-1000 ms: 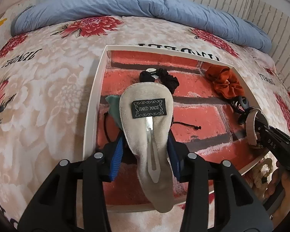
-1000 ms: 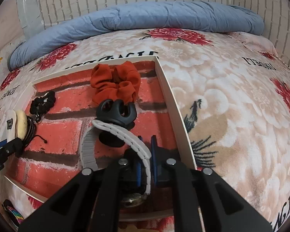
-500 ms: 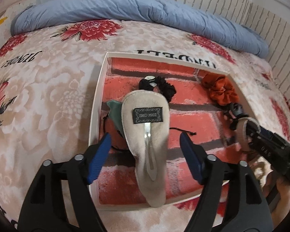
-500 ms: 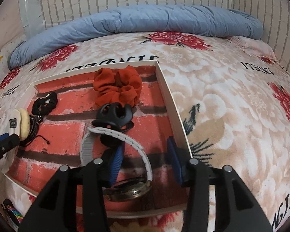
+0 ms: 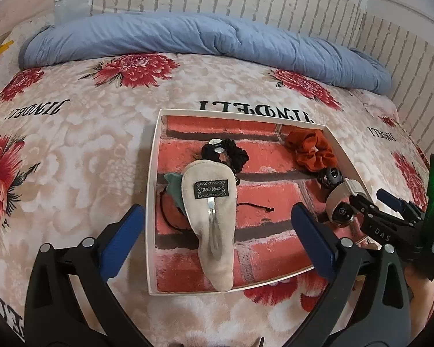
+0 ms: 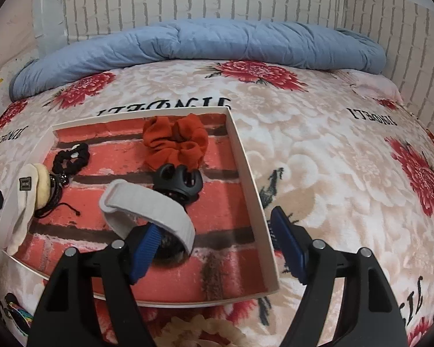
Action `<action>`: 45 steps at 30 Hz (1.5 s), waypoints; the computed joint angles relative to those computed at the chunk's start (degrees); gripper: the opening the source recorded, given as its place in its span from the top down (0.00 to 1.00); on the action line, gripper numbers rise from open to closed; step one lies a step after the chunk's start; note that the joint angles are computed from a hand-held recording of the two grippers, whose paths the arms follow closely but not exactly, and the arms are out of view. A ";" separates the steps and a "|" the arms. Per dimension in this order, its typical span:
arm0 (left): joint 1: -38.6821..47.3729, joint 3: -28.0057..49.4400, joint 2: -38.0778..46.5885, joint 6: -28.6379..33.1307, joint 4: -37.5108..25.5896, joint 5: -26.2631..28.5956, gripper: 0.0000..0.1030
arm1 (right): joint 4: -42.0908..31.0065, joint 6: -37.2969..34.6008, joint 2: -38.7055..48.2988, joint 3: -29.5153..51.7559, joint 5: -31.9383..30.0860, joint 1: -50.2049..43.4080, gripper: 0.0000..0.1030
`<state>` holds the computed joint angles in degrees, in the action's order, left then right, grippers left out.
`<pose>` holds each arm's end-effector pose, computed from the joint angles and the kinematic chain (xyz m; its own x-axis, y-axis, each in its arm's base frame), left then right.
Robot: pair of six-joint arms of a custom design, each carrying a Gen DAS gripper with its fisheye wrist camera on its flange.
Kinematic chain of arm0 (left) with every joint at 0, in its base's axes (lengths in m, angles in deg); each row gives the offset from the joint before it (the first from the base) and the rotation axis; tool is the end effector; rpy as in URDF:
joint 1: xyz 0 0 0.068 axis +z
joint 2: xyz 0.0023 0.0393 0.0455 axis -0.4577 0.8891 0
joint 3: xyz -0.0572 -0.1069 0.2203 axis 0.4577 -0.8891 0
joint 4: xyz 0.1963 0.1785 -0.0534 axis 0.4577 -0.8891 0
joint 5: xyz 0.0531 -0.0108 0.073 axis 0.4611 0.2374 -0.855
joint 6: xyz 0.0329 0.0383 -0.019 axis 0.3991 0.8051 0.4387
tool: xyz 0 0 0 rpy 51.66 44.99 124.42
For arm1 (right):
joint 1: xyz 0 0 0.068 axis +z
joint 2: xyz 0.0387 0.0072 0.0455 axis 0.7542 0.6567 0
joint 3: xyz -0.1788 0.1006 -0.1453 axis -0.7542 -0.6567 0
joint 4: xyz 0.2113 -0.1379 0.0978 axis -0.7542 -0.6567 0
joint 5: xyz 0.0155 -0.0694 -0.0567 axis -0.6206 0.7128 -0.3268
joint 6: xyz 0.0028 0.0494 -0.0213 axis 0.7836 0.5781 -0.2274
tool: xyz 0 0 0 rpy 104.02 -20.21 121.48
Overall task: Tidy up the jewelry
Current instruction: 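Open the left tool over the tray while the right tool opens, releasing both items, then move both tools back to the rainbow claw clip and cream scrunchie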
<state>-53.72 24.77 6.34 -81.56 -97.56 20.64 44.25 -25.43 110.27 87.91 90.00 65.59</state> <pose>0.2522 -0.1177 0.2930 -0.7356 -0.1051 -0.6693 -0.0006 0.9880 -0.1545 0.2742 0.0731 0.2613 -0.7317 0.0429 -0.6803 0.0642 0.9979 -0.0062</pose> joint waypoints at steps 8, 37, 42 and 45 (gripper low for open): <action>-0.73 0.46 -0.53 -1.11 -2.32 -2.43 0.05 | -2.17 -0.25 0.01 0.06 -1.44 -0.90 0.17; -27.24 -13.15 -14.92 -27.42 -17.67 -18.83 0.05 | -13.02 -2.12 -27.77 -15.94 -9.57 -8.89 0.17; -29.09 -15.22 -14.10 -29.35 -16.52 -19.00 0.05 | -12.42 -2.55 -27.29 -16.51 -8.58 -6.73 0.17; -29.61 -15.71 -12.49 -28.44 -15.58 -19.35 0.05 | -12.30 -2.76 -26.62 -16.61 -8.41 -6.19 0.17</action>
